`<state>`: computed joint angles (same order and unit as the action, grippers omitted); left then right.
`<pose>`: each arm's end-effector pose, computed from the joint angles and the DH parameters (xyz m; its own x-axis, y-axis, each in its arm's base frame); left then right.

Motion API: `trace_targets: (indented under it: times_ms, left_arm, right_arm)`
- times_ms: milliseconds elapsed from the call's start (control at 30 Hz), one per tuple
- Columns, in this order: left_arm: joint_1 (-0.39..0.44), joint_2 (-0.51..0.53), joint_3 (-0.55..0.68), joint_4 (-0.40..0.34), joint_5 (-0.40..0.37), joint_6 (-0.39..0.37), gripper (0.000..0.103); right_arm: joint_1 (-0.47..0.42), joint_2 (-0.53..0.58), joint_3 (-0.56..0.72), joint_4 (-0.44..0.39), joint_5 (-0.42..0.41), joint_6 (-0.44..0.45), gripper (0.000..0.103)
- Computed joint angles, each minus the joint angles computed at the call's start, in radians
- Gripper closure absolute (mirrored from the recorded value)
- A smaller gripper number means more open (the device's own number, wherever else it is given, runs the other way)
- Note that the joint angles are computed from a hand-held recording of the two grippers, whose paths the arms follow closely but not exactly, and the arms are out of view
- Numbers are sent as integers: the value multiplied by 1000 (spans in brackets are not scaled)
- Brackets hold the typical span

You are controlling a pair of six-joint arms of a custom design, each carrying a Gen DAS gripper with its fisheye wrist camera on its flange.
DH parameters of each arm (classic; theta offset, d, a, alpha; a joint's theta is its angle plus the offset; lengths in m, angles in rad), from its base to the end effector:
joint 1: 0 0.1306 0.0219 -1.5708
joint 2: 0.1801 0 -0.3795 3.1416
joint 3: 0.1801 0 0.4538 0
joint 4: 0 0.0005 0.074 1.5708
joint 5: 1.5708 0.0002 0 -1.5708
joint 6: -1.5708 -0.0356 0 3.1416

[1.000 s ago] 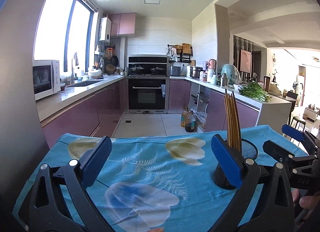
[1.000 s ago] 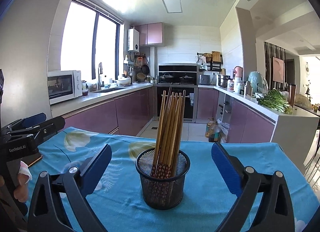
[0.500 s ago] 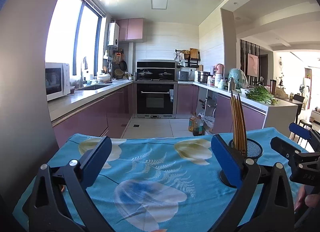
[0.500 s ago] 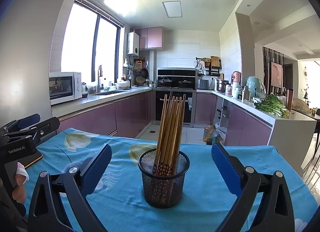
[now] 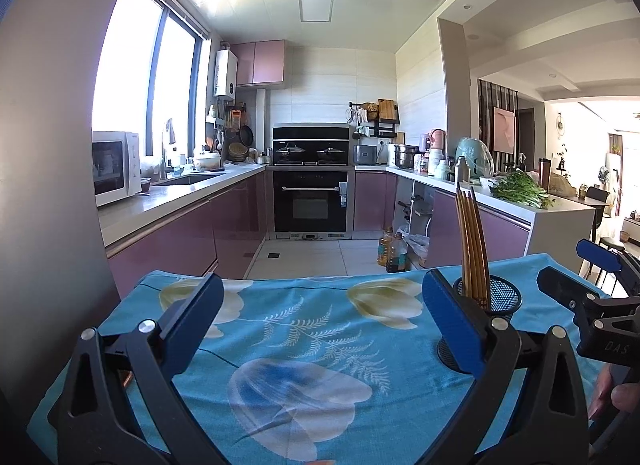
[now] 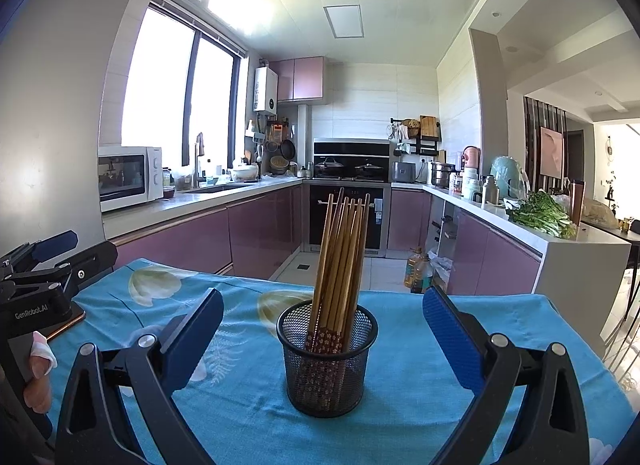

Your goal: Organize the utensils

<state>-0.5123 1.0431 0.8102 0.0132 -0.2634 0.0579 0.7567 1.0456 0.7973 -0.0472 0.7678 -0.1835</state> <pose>0.3877 -0.2080 0.3589 -0.2042 0.0508 -0.9776 0.2404 0.9707 0.0002 0.3290 0.2759 0.3470 -0.2102 -0.0179 -0.9775 0.0280 0.9993 -0.0243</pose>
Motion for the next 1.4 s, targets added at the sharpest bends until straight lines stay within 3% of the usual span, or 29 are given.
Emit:
trace_targets:
  times_ms: [1400]
  left_arm:
    - [12,-12,-16,2,-3,-7,5]
  right_arm:
    - [9,18,16,-8,14,-9,7]
